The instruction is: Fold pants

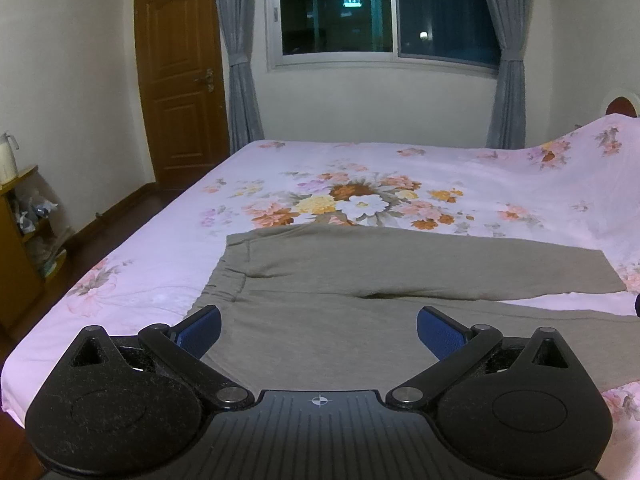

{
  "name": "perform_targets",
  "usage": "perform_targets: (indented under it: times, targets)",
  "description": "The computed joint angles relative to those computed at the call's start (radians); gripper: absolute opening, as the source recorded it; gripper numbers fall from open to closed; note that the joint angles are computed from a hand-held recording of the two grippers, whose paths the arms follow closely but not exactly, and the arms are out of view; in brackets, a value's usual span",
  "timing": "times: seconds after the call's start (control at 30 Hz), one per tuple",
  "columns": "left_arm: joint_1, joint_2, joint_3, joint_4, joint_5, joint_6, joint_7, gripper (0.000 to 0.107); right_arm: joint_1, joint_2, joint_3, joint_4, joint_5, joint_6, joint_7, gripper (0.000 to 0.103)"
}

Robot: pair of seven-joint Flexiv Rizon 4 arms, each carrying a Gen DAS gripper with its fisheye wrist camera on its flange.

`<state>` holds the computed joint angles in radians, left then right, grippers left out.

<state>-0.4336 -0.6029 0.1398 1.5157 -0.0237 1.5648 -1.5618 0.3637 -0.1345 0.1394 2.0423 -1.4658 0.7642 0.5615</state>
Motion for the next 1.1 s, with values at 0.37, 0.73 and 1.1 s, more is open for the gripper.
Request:
perform_targets:
  times: [0.37,0.73,1.1]
  targets:
    - [-0.004,-0.045,0.020,-0.071,0.011,-0.039,-0.007,0.103,-0.013,-0.039,-0.023,-0.036,-0.056,0.063,-0.012,0.103]
    - [0.014,-0.165,0.028,-0.267,0.036,-0.153,-0.025,0.103,-0.049,-0.132,-0.076,-0.113,-0.122,0.176,-0.069,0.103]
    - [0.080,-0.446,0.010,-0.749,0.055,-0.431,-0.060,0.103,-0.109,-0.322,-0.156,-0.312,-0.222,0.385,-0.095,0.103]
